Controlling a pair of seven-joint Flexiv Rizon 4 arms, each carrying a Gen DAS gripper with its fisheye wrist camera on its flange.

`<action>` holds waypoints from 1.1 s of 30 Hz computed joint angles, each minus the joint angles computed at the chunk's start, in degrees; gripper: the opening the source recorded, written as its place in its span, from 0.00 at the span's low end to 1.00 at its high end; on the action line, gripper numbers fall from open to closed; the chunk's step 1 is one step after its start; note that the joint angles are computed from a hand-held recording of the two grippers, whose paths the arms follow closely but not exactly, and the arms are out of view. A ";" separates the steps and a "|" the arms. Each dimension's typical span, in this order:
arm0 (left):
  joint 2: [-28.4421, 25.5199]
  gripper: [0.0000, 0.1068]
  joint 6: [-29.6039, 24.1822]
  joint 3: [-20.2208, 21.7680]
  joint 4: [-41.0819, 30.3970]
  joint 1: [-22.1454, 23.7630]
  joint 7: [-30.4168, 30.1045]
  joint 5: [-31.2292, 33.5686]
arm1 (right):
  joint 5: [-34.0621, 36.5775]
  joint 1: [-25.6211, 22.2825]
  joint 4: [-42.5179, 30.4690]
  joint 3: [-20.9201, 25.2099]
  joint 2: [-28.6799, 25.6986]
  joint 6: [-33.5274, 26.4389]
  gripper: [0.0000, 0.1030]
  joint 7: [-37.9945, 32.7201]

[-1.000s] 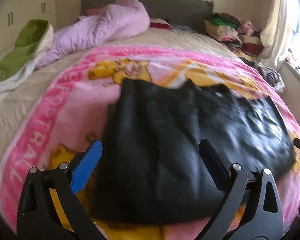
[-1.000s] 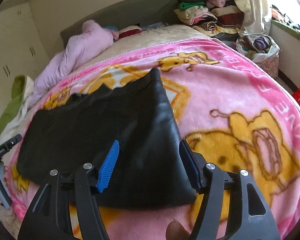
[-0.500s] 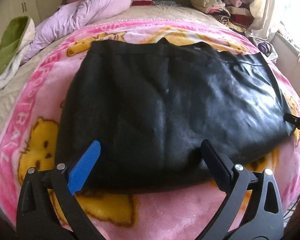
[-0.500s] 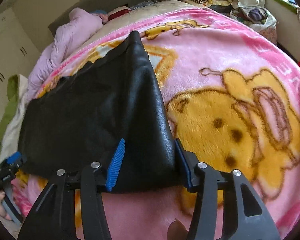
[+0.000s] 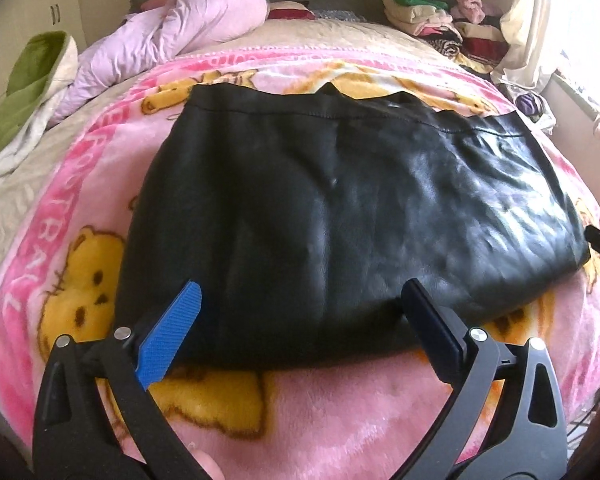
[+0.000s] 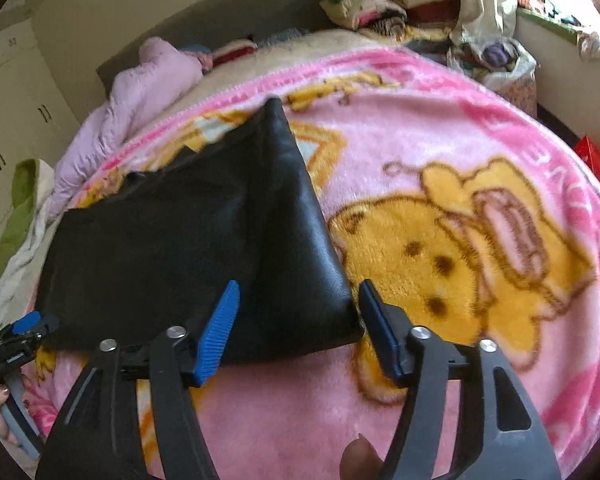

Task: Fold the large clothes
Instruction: 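Open both grippers and pull them back from the folded jacket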

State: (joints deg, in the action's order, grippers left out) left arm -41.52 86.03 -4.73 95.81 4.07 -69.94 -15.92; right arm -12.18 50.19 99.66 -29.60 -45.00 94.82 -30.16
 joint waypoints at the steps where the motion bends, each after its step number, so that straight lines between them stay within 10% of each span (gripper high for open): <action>1: 0.37 0.88 0.42 -0.31 0.55 0.27 -0.10 -0.14 | 0.08 1.88 1.08 -2.22 0.06 1.19 0.72 -0.02; 9: 3.04 0.88 4.44 -2.64 4.50 2.82 -1.25 -1.34 | 3.53 10.36 2.92 -9.50 0.30 3.62 0.84 -6.37; 33: 6.07 0.88 7.17 -5.31 9.37 11.22 -3.11 -2.06 | -6.10 8.67 -9.98 -1.69 -2.82 -2.01 0.88 -12.00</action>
State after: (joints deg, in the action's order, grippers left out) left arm -35.45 93.19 -10.05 105.19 15.29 -73.05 -17.98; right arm -18.28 58.87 89.68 -31.29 -47.82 92.81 -42.16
